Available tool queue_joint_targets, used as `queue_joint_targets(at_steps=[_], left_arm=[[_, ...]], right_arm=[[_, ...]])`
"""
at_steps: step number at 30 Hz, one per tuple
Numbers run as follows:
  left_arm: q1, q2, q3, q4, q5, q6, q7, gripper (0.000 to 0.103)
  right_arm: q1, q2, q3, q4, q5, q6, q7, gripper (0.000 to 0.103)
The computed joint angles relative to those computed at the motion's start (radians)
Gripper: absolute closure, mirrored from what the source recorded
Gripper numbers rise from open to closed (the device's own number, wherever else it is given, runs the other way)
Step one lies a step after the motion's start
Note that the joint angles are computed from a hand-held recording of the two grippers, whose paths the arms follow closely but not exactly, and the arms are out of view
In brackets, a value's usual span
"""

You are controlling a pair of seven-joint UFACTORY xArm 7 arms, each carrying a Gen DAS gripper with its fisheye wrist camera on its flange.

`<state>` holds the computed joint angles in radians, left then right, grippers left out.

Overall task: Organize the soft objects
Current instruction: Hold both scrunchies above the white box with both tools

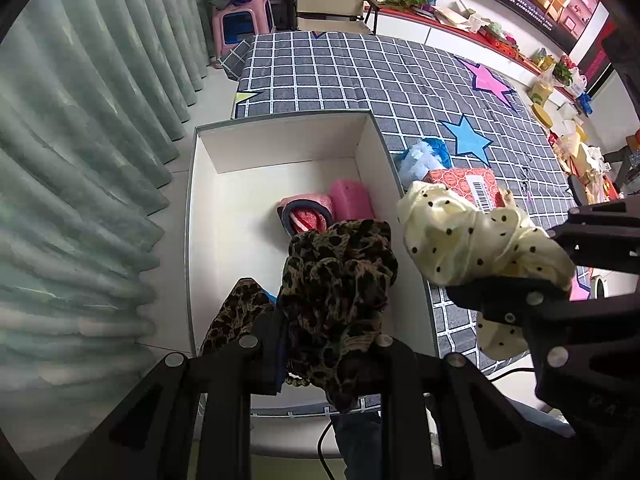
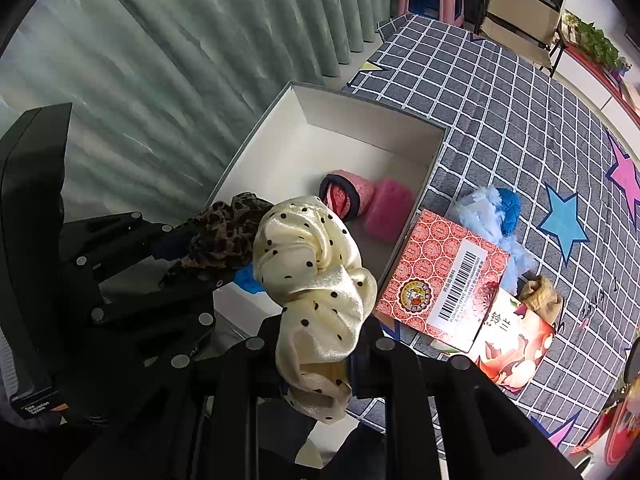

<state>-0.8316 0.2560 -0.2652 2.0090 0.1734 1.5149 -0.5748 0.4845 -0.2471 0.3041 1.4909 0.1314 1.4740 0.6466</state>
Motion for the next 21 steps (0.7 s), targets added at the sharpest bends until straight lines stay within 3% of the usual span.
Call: queue_joint_targets(at_steps=[21], left_arm=[[-0.012, 0.019, 0.005, 0.025, -0.003, 0.015, 0.006, 0.079]], right_arm=[[-0.003, -0.003, -0.003, -0.008, 0.006, 0.000, 0.009, 0.083]])
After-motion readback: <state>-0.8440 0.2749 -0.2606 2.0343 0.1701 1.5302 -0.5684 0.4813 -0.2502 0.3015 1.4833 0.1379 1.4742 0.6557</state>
